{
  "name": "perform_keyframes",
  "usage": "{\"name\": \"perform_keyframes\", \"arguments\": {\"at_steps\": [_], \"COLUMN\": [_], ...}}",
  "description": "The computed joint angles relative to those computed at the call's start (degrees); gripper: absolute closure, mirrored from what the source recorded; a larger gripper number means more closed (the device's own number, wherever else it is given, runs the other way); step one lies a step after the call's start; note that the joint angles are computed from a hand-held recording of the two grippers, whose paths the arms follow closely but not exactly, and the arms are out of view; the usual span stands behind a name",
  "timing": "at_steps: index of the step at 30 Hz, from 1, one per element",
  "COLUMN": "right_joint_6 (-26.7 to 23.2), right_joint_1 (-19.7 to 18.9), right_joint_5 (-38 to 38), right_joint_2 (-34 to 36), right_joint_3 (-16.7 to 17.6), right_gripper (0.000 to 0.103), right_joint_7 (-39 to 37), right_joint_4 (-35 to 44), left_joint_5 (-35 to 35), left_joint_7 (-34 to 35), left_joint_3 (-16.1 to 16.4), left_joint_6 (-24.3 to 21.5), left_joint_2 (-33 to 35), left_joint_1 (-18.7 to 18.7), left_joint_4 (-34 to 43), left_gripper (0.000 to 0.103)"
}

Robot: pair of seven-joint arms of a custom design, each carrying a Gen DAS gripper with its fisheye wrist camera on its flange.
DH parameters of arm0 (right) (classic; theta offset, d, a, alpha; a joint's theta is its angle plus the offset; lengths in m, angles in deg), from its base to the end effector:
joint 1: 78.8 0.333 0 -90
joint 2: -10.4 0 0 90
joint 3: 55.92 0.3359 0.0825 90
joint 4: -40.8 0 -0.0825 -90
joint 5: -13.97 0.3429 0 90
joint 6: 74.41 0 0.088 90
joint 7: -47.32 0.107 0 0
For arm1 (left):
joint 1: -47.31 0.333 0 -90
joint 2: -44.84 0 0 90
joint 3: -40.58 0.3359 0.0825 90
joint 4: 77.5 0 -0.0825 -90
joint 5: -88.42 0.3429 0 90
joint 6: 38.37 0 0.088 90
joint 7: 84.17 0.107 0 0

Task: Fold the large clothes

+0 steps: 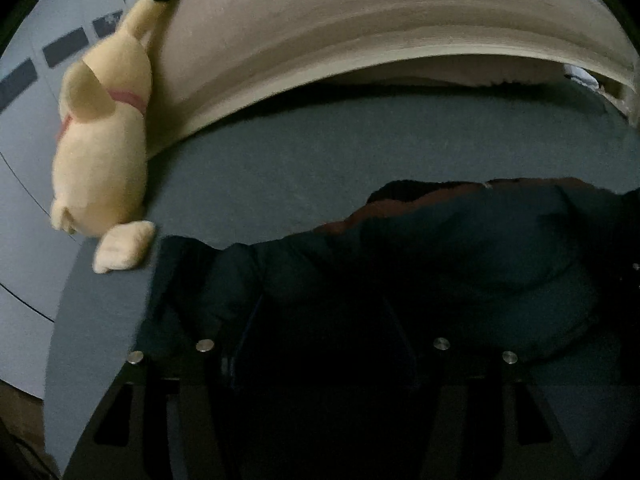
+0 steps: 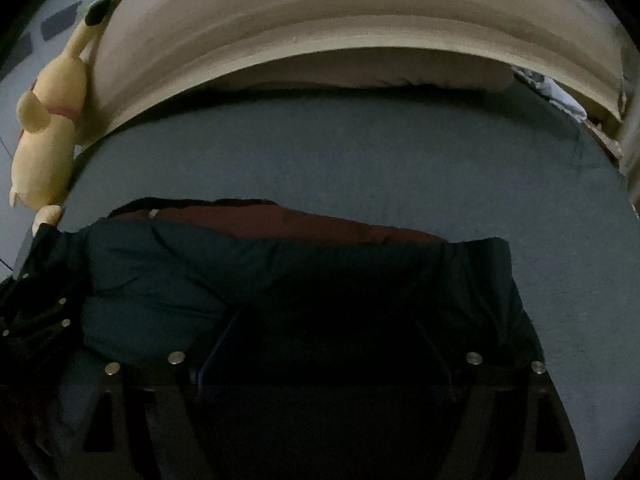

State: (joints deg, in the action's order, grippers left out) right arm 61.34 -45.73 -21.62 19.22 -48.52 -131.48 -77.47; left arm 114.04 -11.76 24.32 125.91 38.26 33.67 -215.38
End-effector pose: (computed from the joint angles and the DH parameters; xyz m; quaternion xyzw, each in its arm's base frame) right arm 0.4325 0.3567 0.4211 -0.5087 0.8290 -0.1792 0.1477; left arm 0.4065 -0.2653 0.4628 -0.4366 0.8473 -0.2048 0.2224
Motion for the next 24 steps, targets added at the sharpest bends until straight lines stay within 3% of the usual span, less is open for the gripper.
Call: {"name": "perform_keyframes", "arguments": {"at_steps": [3,5,10,14,18,24], "right_joint_6": [-3.72,-6.82,-12.65,-16.64,-18.51,-21.19], "right_joint_1": [1.21,2.00,3.83,6.92,10.08,14.42], "right_joint_5": [-2.00,-4.08,-2.81,-2.83,-3.07,-1.37], "right_joint_2": [-7.19,-11.61,-15.07,-14.08,-12.37,-9.92], "right_joint_3": [2.19,4.84,10.45,14.15,15.35,15.39], "right_gripper": [0.020,0.018,0.018,0.018,0.018,0.018], "right_joint_7": [3.43,7.71,12.28,15.40,19.61,23.38], "right_joint_4": [-5.03,-7.01,-4.40,-0.52,1.66,3.52], "left_joint_5": [-12.42,-15.16,-24.73,-29.60,-32.01,-34.34], "left_joint_7": [12.94,15.29,23.64,26.43,28.44,31.21], "left_joint_3": [4.94,5.70,11.59,12.81,13.88,14.17], "left_joint_6": [2.90,3.98,-4.22,-8.61,-15.72,-23.19], "left_joint_2": [-7.02,-12.18,-26.65,-33.91,-43.25,-52.08], "left_joint_1": [-4.38,-4.13,-7.98,-5.72,-5.01,-3.26], "left_joint_4": [-5.71,-9.18,-15.52,-17.99,-20.59,-23.22], "left_gripper": [0.042,0.041,0.041,0.041,0.040,0.040]}}
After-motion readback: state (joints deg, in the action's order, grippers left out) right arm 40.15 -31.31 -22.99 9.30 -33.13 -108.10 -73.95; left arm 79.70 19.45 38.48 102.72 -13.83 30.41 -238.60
